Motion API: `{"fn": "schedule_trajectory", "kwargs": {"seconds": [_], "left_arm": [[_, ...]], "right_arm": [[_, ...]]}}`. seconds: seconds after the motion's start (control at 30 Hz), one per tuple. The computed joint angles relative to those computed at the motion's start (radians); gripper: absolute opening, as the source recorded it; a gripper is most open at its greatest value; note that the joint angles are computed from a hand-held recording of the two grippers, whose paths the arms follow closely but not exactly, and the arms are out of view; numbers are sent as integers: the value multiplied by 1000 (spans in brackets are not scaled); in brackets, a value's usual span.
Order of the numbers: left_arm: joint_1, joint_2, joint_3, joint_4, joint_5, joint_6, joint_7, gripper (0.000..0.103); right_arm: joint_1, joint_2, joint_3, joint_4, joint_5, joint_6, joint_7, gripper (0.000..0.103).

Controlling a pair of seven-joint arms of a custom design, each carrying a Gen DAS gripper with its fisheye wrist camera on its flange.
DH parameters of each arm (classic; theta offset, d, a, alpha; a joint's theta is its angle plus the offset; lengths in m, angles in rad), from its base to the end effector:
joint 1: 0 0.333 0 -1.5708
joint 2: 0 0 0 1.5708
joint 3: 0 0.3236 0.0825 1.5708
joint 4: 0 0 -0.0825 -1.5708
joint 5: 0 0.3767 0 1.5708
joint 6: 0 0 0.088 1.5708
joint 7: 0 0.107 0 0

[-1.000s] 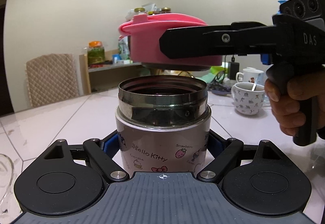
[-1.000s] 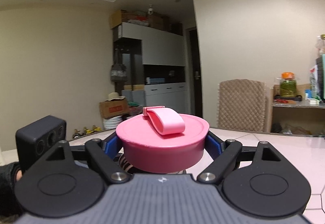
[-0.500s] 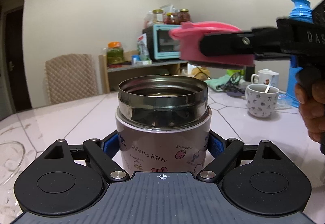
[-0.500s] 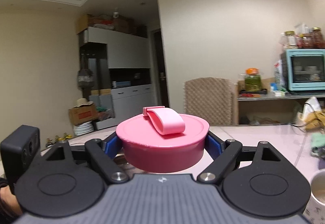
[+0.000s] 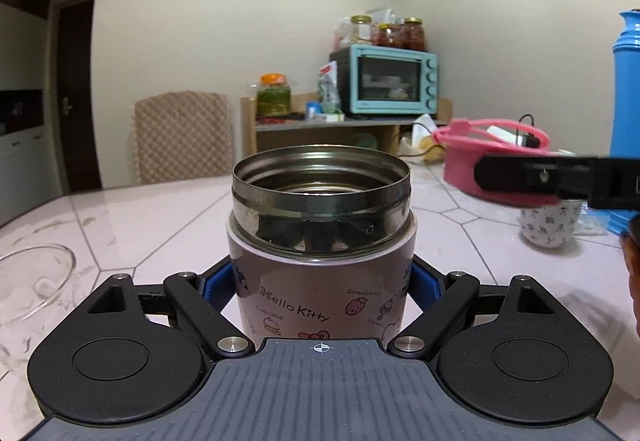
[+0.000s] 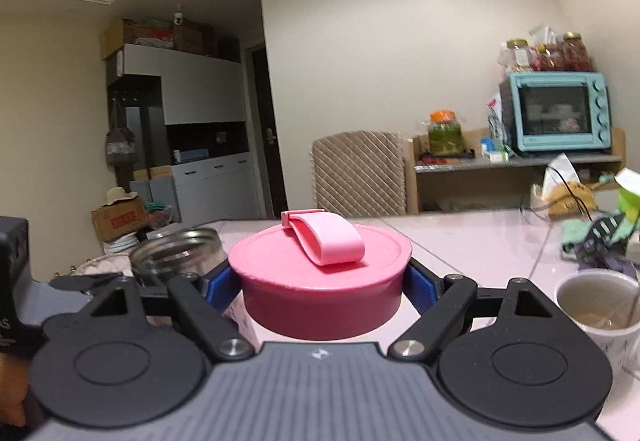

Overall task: Unscrew bottle cap and pour
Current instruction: 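Lower the pink lid onto the table with the right gripper while the left gripper holds the jar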

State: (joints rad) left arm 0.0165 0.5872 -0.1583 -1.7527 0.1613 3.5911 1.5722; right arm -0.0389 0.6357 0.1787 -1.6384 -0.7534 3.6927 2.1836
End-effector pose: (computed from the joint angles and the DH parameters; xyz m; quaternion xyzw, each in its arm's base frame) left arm 0.6974 -0.0948 0.4083 -0.4957 0.6380 -0.4534 0.3764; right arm 0.6824 0.1534 0.4218 -0.6424 0.4405 -0.2792 0.5615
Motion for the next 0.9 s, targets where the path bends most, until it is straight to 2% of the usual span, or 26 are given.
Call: {"fn": "schedule_trajectory", "kwargs": {"seconds": [0.07,0.17,0.4,0.63,0.83,0.9], "left_arm": [[-19,-3,18,-2,-25,-1,8,90],[-27,-6,24,-4,-40,-6,16,90],[-29,-5,24,-1,-53,-16,21,90],[-23,-17,19,-12,-49,-28,23,90],[-24,-29,20,-17,-48,-49,28,91],[-52,-40,49,-24,-67,-71,50,93]], "right_arm": [[29,-18,-28,-34,59,-12,-29,85],[46,-37,-38,-61,114,-44,-69,85],[-10,-38,41,-62,115,-116,-98,85],[-18,-40,71,-82,164,-142,-156,85],[-10,-44,75,-94,209,-152,-194,85],[-4,-49,70,-102,228,-161,-208,85]]}}
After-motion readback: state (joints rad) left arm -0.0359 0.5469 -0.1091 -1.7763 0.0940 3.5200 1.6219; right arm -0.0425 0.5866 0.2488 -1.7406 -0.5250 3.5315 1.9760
